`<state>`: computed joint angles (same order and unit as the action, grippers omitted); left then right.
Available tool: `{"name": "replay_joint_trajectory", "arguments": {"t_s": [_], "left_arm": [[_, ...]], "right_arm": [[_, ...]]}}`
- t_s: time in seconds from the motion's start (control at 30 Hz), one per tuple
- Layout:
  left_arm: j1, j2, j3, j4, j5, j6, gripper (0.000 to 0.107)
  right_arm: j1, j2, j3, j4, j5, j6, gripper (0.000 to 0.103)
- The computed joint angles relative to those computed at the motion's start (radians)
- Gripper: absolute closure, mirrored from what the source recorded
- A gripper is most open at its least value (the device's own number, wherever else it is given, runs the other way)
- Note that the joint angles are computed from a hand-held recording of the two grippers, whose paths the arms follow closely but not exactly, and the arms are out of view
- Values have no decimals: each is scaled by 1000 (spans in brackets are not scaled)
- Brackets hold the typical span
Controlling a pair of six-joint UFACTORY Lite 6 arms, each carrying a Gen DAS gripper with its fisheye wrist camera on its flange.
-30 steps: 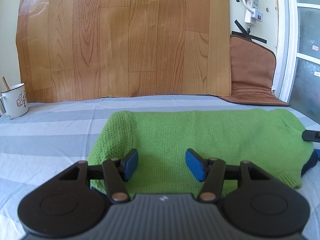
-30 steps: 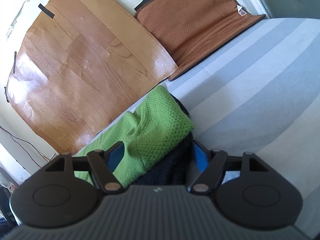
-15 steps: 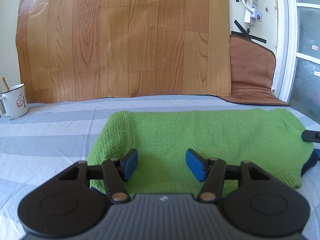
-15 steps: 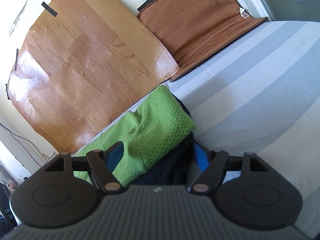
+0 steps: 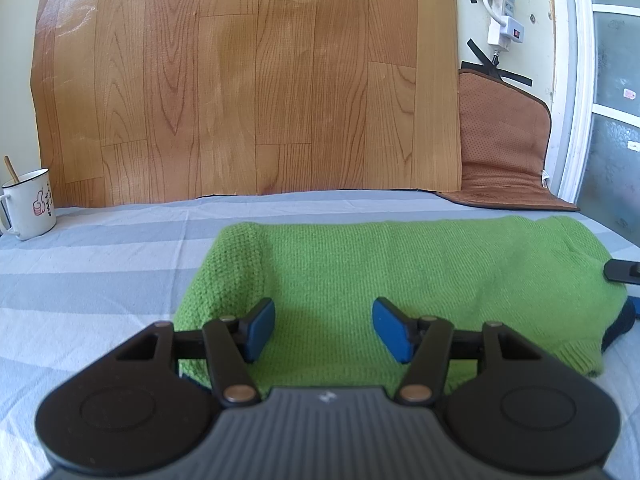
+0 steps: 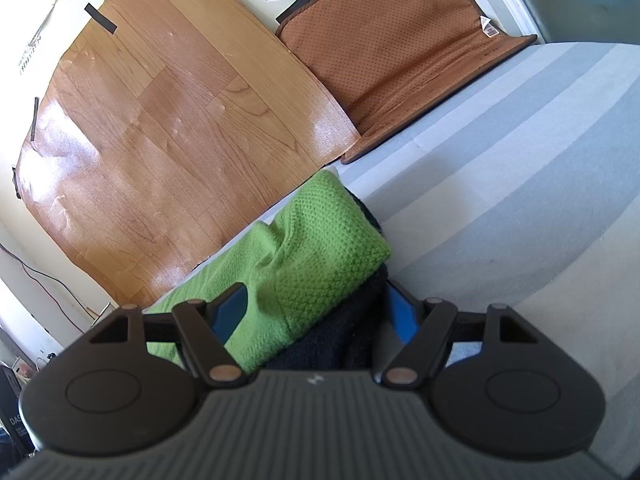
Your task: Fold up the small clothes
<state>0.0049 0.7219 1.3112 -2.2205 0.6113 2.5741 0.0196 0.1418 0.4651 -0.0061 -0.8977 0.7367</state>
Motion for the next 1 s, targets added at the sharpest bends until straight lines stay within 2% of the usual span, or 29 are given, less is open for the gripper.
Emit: {"name": "replay_joint_trajectory", "arguments": {"t_s": [1.0], "left_arm": [[1, -2, -4, -4, 2, 8, 50]], "right_arm": [[12, 0, -6, 17, -7, -9, 27]]}}
